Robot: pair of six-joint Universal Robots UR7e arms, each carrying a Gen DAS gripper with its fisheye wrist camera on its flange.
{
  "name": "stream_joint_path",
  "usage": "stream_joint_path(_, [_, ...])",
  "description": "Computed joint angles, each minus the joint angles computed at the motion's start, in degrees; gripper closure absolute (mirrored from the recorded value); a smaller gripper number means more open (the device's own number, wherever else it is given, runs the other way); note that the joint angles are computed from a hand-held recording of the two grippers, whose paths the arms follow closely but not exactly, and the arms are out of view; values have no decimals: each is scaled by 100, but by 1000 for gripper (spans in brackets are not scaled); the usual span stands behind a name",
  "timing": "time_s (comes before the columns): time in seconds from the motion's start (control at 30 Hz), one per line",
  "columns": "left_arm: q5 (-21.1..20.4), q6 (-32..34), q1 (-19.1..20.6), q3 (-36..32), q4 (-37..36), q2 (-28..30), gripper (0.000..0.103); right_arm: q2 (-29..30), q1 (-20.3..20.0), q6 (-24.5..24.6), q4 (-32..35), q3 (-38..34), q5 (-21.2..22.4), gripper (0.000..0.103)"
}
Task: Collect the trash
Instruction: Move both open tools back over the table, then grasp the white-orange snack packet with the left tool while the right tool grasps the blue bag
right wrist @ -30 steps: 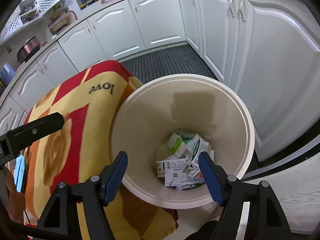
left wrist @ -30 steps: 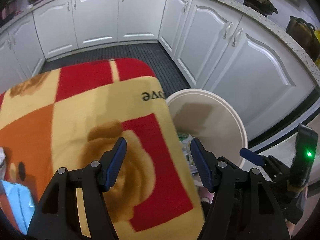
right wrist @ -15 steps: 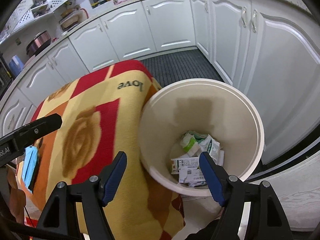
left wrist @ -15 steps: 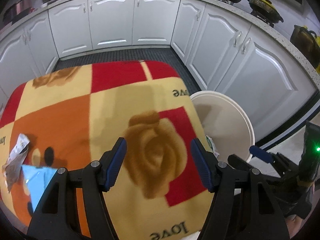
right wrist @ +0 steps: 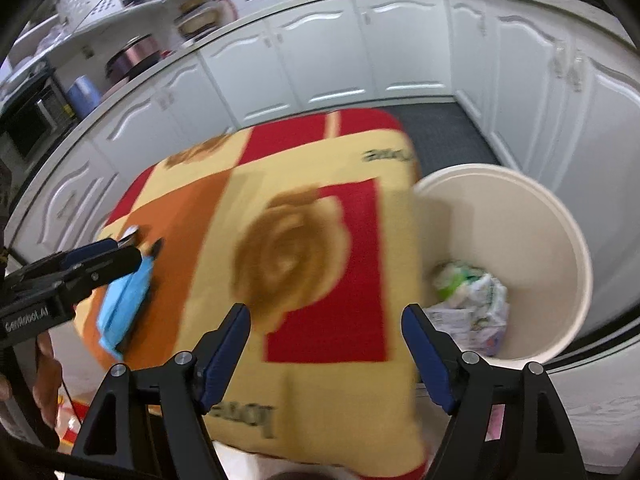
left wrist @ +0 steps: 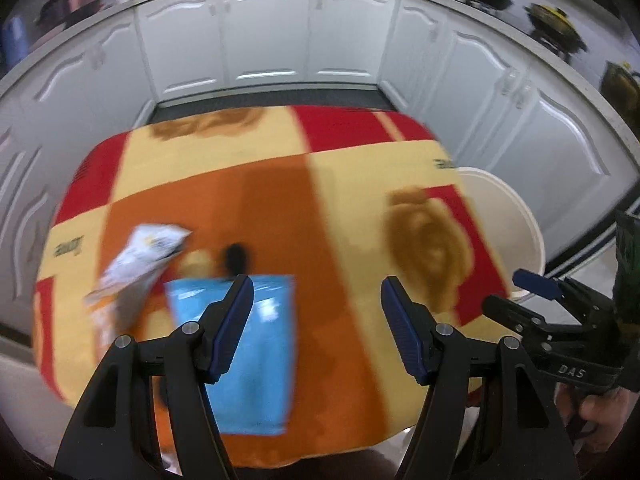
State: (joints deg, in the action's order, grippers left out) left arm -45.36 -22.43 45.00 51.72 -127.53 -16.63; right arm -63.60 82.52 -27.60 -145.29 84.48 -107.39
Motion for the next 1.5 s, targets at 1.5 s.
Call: stream_joint_path(1.5, [142, 414, 961, 641, 315, -767, 37, 989, 492, 99, 319, -226, 308, 47])
